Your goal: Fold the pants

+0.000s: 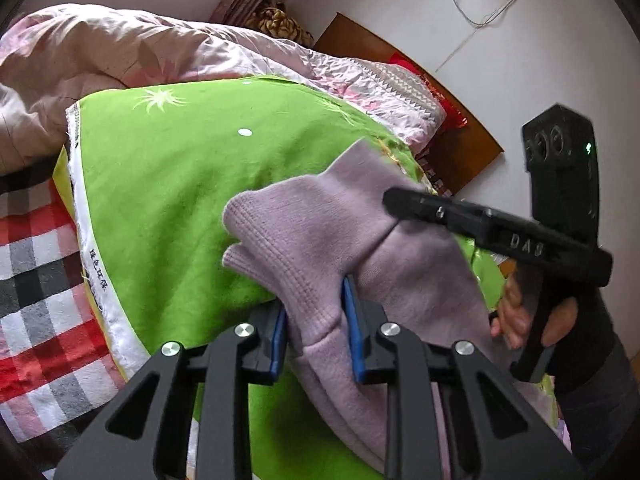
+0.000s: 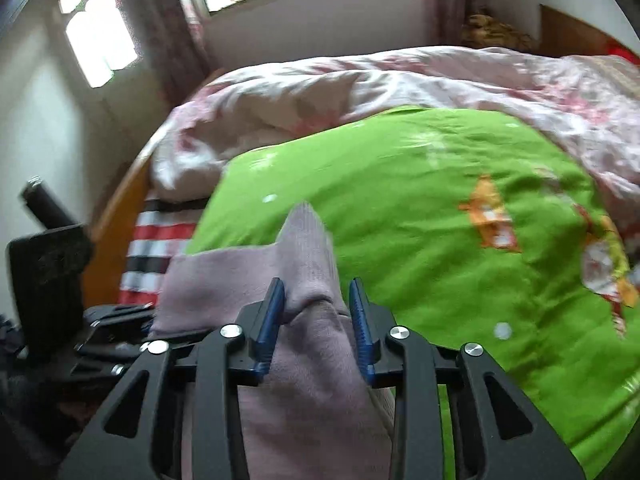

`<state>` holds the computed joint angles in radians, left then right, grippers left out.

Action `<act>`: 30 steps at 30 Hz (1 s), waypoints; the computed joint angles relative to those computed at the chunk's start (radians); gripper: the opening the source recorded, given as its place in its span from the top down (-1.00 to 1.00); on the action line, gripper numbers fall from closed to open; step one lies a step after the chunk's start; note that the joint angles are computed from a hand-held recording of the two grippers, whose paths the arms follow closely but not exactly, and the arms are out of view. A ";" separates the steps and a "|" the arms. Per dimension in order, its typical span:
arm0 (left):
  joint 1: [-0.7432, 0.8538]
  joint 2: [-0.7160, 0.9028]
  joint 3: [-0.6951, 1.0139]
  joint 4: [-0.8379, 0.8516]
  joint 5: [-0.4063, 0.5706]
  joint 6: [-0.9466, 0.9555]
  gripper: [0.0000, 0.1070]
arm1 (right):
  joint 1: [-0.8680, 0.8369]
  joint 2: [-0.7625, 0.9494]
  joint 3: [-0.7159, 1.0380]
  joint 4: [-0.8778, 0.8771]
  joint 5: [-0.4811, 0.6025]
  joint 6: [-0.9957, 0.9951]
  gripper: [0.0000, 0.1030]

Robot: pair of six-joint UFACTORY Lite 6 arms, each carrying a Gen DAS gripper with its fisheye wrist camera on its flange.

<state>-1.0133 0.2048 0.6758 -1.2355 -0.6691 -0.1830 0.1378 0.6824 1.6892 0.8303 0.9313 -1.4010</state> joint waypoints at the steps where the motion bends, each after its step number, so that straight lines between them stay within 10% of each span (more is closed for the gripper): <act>1: 0.004 -0.001 -0.004 0.010 0.002 -0.008 0.54 | 0.001 -0.021 -0.023 0.013 -0.026 -0.004 0.43; 6: 0.013 -0.001 -0.014 0.035 0.002 -0.033 0.53 | -0.023 -0.063 -0.033 0.061 -0.020 0.028 0.29; 10: 0.036 0.007 -0.021 0.090 0.007 -0.084 0.47 | -0.063 -0.111 -0.093 0.097 -0.010 0.005 -0.37; 30: 0.009 0.064 0.047 -0.036 -0.015 0.067 0.40 | -0.461 -0.727 -0.921 -0.037 -0.202 -0.417 -0.38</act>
